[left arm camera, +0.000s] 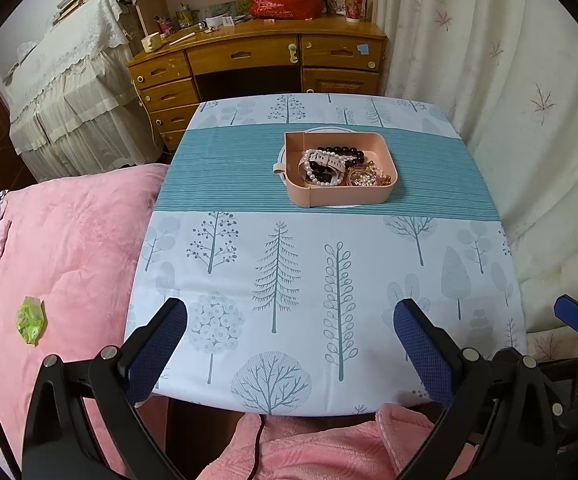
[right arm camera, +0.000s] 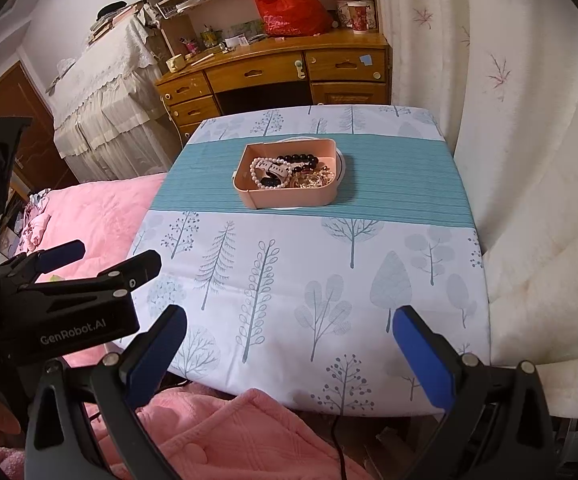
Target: Organize jewelry
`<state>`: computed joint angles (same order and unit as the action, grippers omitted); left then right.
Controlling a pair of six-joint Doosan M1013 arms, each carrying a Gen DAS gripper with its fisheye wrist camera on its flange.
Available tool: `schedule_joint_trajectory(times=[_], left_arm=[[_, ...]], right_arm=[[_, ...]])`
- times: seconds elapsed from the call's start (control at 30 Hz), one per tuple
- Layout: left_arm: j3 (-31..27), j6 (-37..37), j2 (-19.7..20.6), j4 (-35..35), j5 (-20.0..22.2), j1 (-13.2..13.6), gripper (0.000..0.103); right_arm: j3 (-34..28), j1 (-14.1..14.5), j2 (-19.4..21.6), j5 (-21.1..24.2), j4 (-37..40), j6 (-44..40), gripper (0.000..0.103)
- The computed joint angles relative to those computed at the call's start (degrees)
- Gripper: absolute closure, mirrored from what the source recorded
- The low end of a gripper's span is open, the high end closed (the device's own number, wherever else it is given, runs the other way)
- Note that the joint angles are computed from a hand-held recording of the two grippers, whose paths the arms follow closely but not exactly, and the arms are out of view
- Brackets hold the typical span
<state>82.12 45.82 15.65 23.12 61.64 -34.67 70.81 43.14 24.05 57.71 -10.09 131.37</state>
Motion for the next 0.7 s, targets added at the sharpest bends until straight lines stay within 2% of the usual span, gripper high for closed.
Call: schedule_joint_trajectory(times=[0.7], left_arm=[[0.11, -0.17, 0.01, 0.40, 0.09, -0.21, 0.001]], right_arm=[[0.23, -0.31, 0.01, 0.70, 0.58, -0.57, 0.000]])
